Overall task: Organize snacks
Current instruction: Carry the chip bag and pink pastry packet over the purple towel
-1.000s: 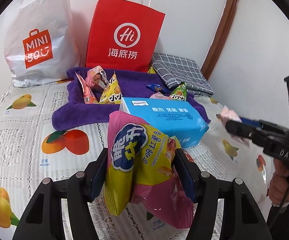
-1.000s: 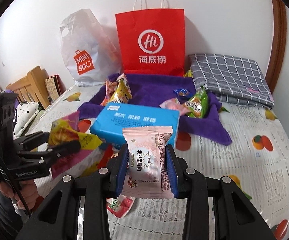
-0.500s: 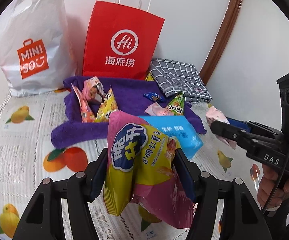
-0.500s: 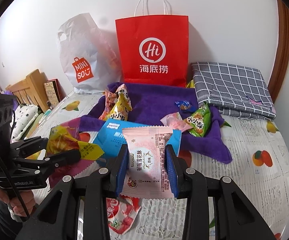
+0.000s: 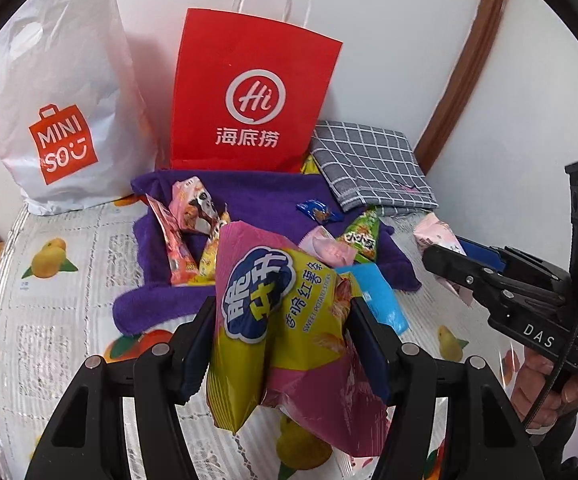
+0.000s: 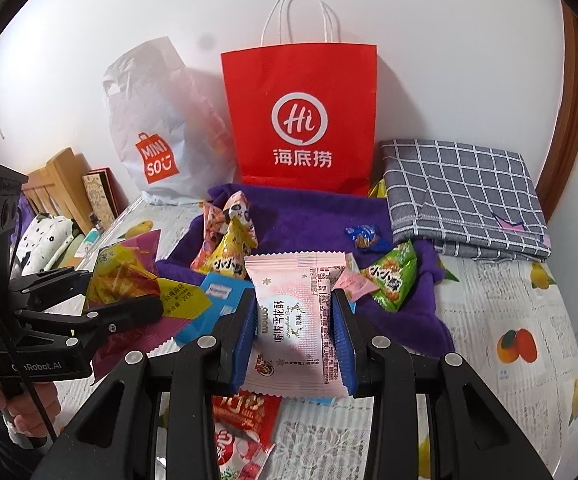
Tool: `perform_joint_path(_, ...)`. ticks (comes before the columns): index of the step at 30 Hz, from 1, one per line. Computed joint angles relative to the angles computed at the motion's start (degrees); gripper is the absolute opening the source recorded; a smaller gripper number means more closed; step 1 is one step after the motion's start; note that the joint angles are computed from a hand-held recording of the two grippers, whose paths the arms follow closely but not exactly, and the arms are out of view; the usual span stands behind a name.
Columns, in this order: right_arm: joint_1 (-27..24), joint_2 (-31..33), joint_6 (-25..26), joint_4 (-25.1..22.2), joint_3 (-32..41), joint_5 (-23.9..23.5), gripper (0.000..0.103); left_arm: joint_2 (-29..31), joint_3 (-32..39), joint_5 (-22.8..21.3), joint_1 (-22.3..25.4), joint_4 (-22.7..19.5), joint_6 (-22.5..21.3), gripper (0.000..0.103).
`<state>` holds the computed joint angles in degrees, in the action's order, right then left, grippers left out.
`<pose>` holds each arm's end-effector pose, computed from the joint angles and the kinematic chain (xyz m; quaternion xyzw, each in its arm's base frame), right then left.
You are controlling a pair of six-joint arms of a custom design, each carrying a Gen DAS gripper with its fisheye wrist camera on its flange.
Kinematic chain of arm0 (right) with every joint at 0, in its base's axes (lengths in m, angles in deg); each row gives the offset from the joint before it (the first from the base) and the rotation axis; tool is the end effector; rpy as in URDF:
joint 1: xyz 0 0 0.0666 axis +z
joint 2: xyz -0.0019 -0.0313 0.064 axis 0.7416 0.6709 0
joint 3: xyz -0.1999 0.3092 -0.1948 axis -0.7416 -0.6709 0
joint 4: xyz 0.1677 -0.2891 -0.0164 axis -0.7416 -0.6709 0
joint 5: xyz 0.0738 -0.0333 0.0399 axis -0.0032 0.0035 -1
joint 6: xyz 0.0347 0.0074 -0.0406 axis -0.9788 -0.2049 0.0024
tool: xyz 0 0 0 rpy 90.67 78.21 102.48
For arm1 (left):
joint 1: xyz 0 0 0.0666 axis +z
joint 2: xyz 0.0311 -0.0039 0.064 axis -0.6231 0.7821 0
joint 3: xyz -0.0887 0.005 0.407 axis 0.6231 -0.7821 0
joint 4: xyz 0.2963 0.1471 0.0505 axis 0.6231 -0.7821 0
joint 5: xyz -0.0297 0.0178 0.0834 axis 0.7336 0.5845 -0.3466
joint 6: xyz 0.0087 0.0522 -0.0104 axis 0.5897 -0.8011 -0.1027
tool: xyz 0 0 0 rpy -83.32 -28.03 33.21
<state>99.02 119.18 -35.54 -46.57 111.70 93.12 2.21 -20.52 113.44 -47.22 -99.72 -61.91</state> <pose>0.2736 0.3077 0.3997 0.0558 0.9142 0.0427 0.3990 0.3458 -0.0710 0.3778 0.2552 0.8834 -0.2303 0.3185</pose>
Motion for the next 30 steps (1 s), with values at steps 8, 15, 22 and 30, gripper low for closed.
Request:
perform_joint_path(8,-3.02,-0.63,2.28,0.41,1.26,-1.53,0.036,2.23,5.24,-2.41,-1.3,-2.62,2.18,0.062)
perform_joint_path(15,-7.0,-0.04,7.64,1.66,4.33,-5.1,0.036,4.16,10.38,-4.31,-2.33,-3.91,4.15,0.062)
perform_joint_path(22,-12.55,1.56,13.3,3.32,7.61,-10.32,0.036,7.29,15.23,-6.99,-2.69,-5.06,6.01,0.062)
perform_joint_path(30,-15.93,4.38,16.79,5.86,8.11,-14.11,0.036,11.97,20.2,-9.28,-3.17,-5.72,7.34,0.062)
